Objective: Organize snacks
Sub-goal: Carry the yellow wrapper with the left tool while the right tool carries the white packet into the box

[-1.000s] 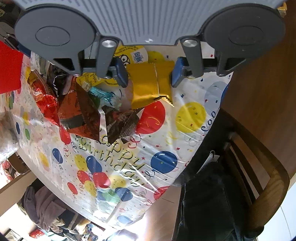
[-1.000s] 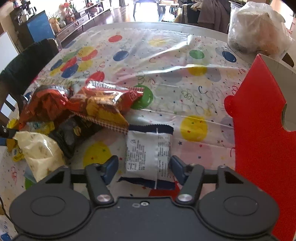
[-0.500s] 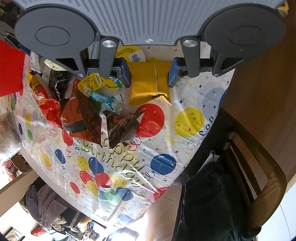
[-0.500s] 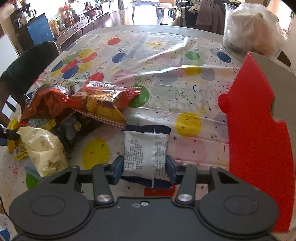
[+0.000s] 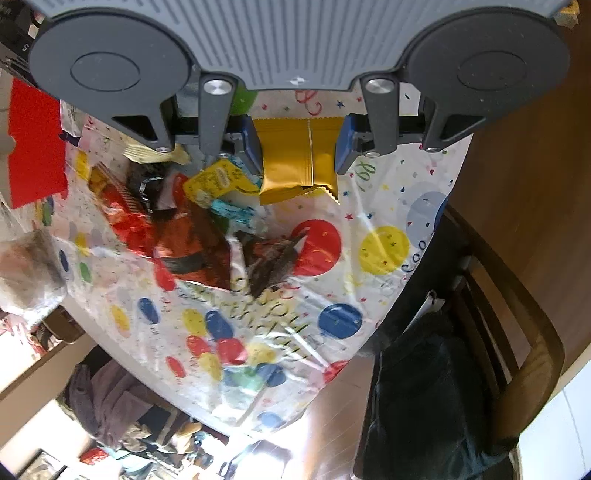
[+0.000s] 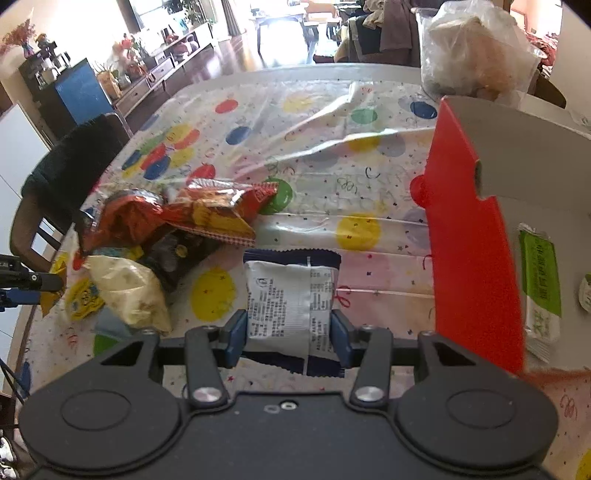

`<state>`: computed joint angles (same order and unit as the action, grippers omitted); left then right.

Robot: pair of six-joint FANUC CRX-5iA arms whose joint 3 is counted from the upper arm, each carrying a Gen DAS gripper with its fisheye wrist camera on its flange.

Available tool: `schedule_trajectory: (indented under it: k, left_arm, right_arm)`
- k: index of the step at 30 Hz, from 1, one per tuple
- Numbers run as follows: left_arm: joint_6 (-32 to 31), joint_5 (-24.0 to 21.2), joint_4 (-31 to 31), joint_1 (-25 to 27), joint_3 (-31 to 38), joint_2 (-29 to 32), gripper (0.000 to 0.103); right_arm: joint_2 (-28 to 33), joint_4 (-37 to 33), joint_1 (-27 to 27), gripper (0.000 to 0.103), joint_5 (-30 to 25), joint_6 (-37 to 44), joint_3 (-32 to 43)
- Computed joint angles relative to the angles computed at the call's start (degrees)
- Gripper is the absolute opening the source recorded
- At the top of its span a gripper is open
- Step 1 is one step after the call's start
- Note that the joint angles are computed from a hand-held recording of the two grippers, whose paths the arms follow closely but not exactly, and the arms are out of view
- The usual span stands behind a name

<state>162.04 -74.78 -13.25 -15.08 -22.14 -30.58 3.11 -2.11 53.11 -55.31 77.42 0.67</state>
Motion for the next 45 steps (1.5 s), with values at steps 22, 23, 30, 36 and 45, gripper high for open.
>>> schedule_trajectory:
  k: [22,23,30,36,45]
  left_arm:
    - [-0.4,-3.2,-12.4,-21.2,22.9,16.6,0.041]
    - [-0.7,-3.0,-12.6,-21.6,24.1,17.6,0.041]
    - [-3.5,-1.4,-12.9,-24.0,33.2,26.5,0.041]
    - [-6.8,-0.6,-12.5,-25.4,41.7,34.7,0.041]
    - [-12.2,-0.9,-10.6,-25.8,53.7,46.6,0.041]
  right_arm:
    - [-9.5,-3.6,-6.9,0.046,-0.2,4.8,-0.4]
    - [-9.7,-3.8,-7.6,0.046,-0.3,5.4,-0.3]
    - [-9.3,-7.3,-14.5,0.046,-1.7,11.1,1.7]
    - [-7.7,-10.5,-20.6,0.046,-2.6,15.7,3.7]
    - [-2.6,-13.3,-28.2,0.046,-5.8,21.0,8.1]
